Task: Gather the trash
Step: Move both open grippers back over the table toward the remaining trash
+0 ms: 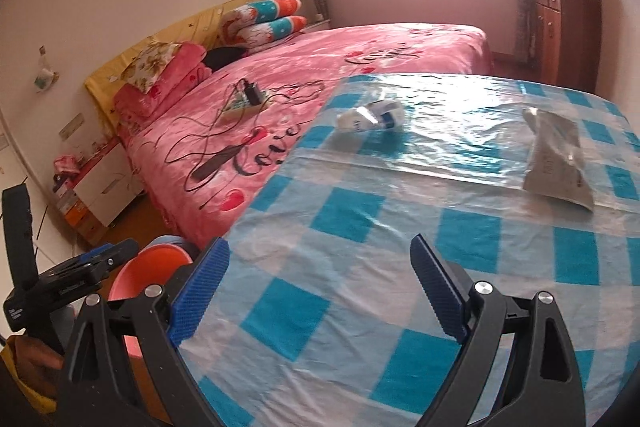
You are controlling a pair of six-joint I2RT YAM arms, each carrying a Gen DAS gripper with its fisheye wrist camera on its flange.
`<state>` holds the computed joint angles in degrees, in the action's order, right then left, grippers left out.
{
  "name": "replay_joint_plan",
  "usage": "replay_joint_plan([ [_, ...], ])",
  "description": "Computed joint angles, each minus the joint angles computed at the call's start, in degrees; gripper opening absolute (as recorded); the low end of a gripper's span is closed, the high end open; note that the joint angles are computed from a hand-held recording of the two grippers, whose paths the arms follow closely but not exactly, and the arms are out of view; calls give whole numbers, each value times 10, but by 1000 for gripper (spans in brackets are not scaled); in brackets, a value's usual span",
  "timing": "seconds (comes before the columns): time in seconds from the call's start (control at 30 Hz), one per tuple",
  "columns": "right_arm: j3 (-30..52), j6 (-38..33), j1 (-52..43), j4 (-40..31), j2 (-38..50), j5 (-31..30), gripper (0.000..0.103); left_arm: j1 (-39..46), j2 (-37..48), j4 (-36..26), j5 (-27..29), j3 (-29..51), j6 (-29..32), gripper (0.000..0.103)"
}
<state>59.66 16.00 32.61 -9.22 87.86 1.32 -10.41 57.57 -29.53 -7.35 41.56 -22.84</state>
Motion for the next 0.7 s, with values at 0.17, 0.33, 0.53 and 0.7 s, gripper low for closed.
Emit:
replay_joint_plan([
  [0.17, -21, -7, -25, 6, -14, 2, 91, -57, 35, 3, -28, 26, -15, 88],
  [0.33, -38, -12, -50, 12, -25, 0, 91, -106, 72, 3, -50, 54, -31, 88],
  [0.53, -60, -17, -83, 24, -40, -8, 91, -153, 116, 7, -73, 86, -41, 89],
  [0.7, -71, -27, -111, 33, -42, -12, 91, -183, 150, 11, -85, 109, -46, 89],
])
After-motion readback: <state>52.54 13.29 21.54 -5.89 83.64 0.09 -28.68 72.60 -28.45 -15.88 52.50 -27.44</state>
